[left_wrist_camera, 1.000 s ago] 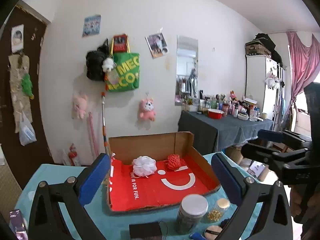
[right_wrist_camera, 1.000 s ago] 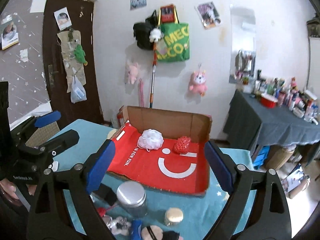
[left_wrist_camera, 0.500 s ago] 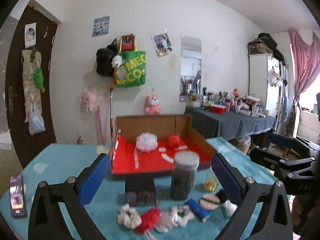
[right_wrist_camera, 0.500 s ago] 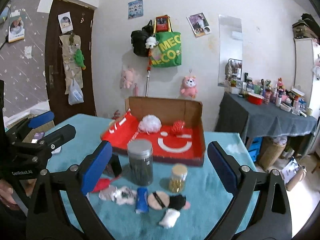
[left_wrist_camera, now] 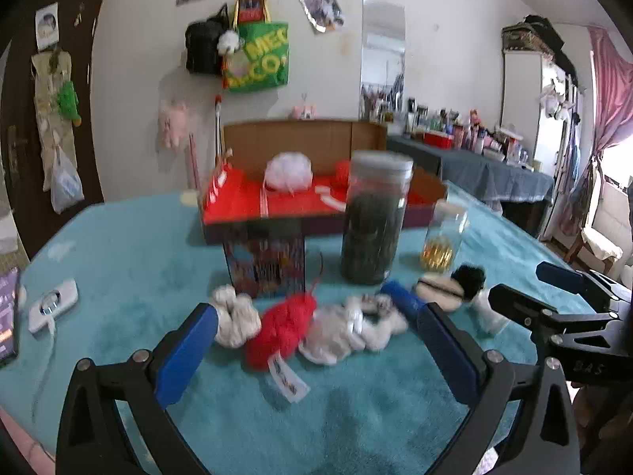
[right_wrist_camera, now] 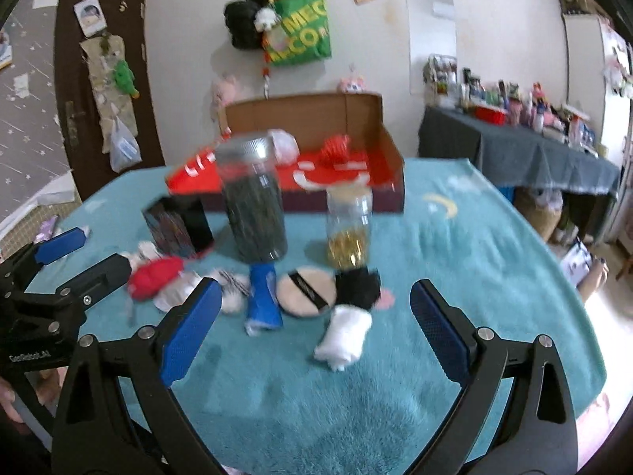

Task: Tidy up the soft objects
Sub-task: 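Withdraw both tools from the box back toward the remaining items, then grasp the white sock with the right tool while the left tool grasps the cream crochet scrunchie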

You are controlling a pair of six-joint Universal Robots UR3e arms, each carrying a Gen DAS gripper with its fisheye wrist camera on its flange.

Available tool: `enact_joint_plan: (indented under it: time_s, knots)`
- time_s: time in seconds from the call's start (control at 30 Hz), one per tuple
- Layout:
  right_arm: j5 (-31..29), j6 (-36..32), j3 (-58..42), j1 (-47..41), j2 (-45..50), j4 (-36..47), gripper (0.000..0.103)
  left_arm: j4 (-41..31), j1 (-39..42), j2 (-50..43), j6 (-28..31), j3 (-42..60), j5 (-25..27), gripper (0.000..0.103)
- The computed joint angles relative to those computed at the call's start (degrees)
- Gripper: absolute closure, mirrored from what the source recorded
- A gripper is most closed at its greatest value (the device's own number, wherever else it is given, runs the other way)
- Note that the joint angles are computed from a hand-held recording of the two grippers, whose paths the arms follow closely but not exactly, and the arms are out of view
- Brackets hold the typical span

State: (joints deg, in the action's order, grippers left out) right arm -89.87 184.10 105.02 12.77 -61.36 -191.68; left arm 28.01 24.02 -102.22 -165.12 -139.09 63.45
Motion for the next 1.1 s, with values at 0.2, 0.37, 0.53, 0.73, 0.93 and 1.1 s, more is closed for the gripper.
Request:
enact_joint_plan:
  time_s: [0.2, 0.37, 0.53, 0.73, 0.93, 1.1]
  knots:
    - [0.0, 0.1, 0.0, -0.7, 2.8, 0.7, 0.005, -0.5, -0.4, -3.2, 0.3, 1.0, 1.6, 0.000]
    - [-0.5, -0.3, -0.2, -1.0, 4.2, 0.8, 0.005, -3.5, 0.1, -3.8, 0.8, 2.9, 2.3, 0.000]
    - [0.7, -0.9, -0.6, -2.4, 4.5, 1.6, 0.005, -8.6, 2.2, -3.1, 3.3, 5.7, 0.2, 0.000]
    - [3.5, -1.5, -0.9, -4.3, 4.1, 3.3, 0.005, -19.1, 7.5, 0.3, 10.6, 8.5, -5.3, 0.000]
    - [4.1, -2.4, -1.5, -5.6, 4.4, 3.6, 0.005, -24.1, 10.2, 0.0, 13.3, 11.3, -5.4, 0.002]
    - [8.9, -2.4, -1.8, -7.8, 4.8, 4.4, 0.008, -29.6, 10.5, -3.2, 13.0, 16.4, -6.8, 0.012]
